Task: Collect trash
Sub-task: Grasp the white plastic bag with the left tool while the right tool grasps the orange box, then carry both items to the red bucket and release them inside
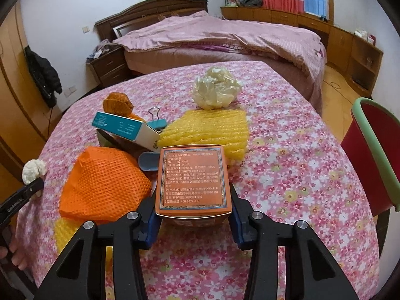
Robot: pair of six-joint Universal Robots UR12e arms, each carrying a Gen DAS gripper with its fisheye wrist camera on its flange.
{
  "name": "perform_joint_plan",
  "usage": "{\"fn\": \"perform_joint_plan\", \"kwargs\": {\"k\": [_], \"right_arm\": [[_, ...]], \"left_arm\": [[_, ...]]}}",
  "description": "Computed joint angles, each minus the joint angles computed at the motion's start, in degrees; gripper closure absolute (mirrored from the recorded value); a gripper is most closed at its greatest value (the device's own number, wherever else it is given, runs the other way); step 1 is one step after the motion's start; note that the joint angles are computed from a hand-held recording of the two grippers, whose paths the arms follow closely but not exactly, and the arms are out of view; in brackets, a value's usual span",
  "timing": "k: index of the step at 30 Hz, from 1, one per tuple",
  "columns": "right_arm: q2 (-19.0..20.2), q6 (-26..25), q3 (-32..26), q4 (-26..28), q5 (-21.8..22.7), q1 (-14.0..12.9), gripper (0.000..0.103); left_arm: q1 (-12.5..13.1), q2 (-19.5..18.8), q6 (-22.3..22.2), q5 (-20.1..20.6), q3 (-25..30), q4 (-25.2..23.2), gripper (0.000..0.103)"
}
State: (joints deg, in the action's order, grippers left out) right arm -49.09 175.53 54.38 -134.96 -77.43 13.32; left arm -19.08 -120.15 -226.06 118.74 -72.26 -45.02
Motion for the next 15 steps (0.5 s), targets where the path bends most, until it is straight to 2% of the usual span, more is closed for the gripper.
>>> {"fn": "perform_joint_plan", "kwargs": {"k": [7, 15], "right_arm": [[-2.3, 0.7, 3.2, -3.6, 1.4, -0.8, 0.056], [-5.4, 2.1, 7.2, -7.6, 3.6, -2.2, 0.056]], "left_arm": [[-1.3, 0.9, 0.3, 0.2, -0.5, 2.7, 0.078], [-3.4, 1.2, 1.7, 3.9, 1.1, 3.6, 0.078]]}}
